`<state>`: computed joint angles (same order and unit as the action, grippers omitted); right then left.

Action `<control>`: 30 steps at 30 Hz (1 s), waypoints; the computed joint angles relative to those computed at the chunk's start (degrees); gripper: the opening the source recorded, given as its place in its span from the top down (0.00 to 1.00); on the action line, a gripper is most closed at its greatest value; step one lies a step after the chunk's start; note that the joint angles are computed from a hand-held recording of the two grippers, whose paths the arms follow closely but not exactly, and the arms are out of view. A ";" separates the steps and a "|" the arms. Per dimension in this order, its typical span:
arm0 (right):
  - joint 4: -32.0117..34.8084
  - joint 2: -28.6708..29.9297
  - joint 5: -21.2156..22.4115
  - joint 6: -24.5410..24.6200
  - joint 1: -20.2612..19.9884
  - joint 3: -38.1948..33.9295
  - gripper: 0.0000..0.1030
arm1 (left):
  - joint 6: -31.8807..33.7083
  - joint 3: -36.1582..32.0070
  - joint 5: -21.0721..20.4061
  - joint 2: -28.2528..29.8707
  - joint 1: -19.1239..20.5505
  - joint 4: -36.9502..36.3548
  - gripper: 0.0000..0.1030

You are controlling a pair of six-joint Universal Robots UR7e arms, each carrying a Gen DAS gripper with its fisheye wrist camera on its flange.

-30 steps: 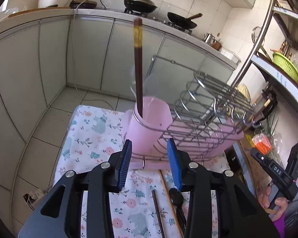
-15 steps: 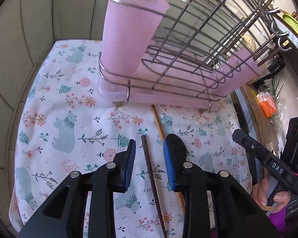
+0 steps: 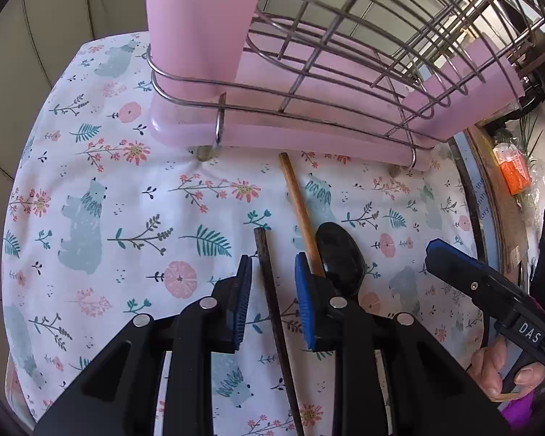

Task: Organize utensils
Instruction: 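Move the left tool back down to the utensils while the right tool does the same, then grasp a dark chopstick with the left tool while the right tool grasps the black spoon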

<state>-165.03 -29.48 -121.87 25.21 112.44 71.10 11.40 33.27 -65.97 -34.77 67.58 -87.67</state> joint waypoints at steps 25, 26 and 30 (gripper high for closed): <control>12.56 5.27 14.41 3.36 -3.94 -11.19 0.92 | -1.75 -3.48 -2.69 1.21 1.95 1.14 0.95; 12.58 5.52 14.67 3.04 -3.94 -11.58 0.92 | -1.77 -3.44 -2.72 1.26 1.94 1.03 0.95; 12.10 5.95 15.49 2.57 -4.07 -12.01 0.94 | -1.32 -5.25 -2.89 1.53 2.20 2.40 0.95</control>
<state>-152.92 -23.53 -106.38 27.78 108.37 59.09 10.08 28.02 -68.86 -33.25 69.77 -85.27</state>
